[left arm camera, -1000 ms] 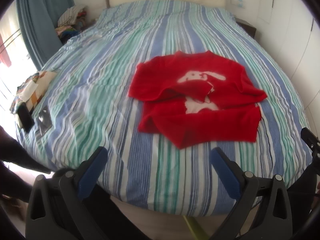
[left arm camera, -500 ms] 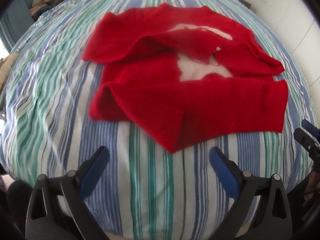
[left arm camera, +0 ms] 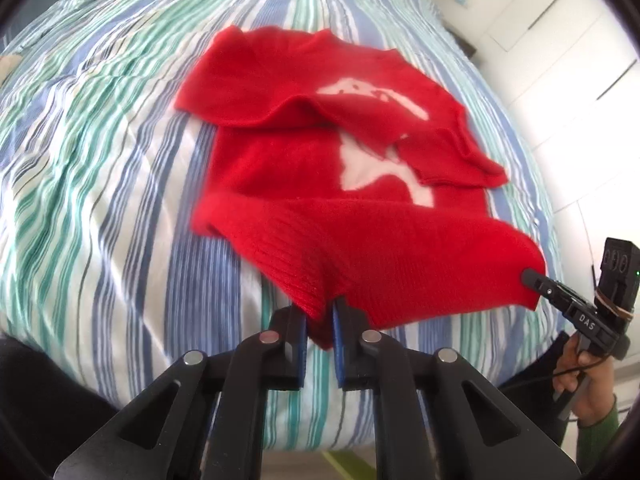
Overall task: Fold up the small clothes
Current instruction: 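Grasp the red sweater hem with the left gripper while the right gripper grasps it too, pulling it straight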
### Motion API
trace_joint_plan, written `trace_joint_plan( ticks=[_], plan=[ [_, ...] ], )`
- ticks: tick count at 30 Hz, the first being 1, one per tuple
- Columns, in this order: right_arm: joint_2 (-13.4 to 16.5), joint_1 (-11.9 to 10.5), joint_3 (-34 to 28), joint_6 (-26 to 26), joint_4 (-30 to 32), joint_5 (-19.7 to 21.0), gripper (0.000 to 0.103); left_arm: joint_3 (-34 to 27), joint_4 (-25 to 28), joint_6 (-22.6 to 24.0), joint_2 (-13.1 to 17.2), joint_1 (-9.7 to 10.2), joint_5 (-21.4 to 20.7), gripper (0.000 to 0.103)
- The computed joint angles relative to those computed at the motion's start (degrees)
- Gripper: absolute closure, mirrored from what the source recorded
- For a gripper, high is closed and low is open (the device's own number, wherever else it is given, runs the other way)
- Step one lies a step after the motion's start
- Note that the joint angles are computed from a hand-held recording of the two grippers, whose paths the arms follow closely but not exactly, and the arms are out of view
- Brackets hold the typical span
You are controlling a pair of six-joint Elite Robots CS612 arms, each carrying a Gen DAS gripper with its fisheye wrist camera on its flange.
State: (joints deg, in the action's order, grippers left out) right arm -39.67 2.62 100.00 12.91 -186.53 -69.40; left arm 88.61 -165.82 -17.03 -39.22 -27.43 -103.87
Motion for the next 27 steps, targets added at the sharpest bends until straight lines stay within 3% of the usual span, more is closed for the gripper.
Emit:
trace_joint_plan(
  ticks=[3, 6, 10, 12, 14, 17, 18, 19, 21, 23, 24, 25, 26, 27],
  plan=[
    [-4.0, -0.8, 4.6, -0.6, 1.5, 3.4, 0.099, 3.8, 1.7, 4.6, -3.2, -0.12, -0.2, 0.095],
    [-6.3, -1.1, 7.5, 0.3, 4.0, 5.4, 0.099, 4.6, 5.1, 6.5, -3.7, -0.76, 2.2, 0.096],
    [-5.8, 0.0, 7.4, 0.8, 8.7, 1.1, 0.099, 2.4, 12.3, 2.5, -1.6, -0.51, 2.5, 0.097],
    [-4.6, 0.3, 6.2, 2.0, 11.1, -1.0, 0.099, 1.8, 13.3, 0.4, -0.8, -0.15, 2.8, 0.096],
    [-3.7, 0.4, 5.3, 2.4, 12.6, -2.1, 0.099, 2.7, 13.5, -0.9, -1.2, 0.08, 4.3, 0.087],
    [-3.3, 0.9, 4.9, 2.1, 13.3, -4.1, 0.099, 4.2, 11.1, -2.8, -1.9, 0.92, 3.2, 0.077],
    [-3.3, 1.0, 4.8, 2.0, 13.2, -4.4, 0.099, 4.9, 9.7, -3.4, -2.2, 1.23, 2.4, 0.062],
    [-3.2, 1.2, 4.8, 2.1, 13.0, -4.7, 0.098, 5.6, 7.8, -4.1, -2.4, 1.55, 1.4, 0.039],
    [-3.1, 1.0, 5.0, 2.8, 11.9, -4.1, 0.093, 6.9, 2.5, -6.4, -2.5, 2.18, -0.8, 0.010],
    [-2.9, 0.9, 5.3, 3.5, 10.4, -3.2, 0.074, 7.1, -2.3, -8.4, -1.7, 2.90, -4.0, 0.008],
    [-2.8, 0.8, 5.5, 3.9, 9.6, -2.6, 0.058, 6.5, -2.7, -8.7, -1.2, 3.02, -5.4, 0.008],
    [-2.7, 0.6, 5.8, 4.6, 8.4, -1.9, 0.050, 5.9, -2.3, -8.8, -0.7, 2.94, -5.9, 0.009],
    [-2.5, 0.5, 6.0, 5.4, 7.7, -1.0, 0.050, 5.3, -1.5, -8.8, -0.3, 2.71, -5.6, 0.010],
    [-2.4, 0.3, 6.0, 5.9, 7.7, -0.1, 0.050, 4.8, -0.5, -8.4, -0.1, 2.37, -4.8, 0.016]
  ],
)
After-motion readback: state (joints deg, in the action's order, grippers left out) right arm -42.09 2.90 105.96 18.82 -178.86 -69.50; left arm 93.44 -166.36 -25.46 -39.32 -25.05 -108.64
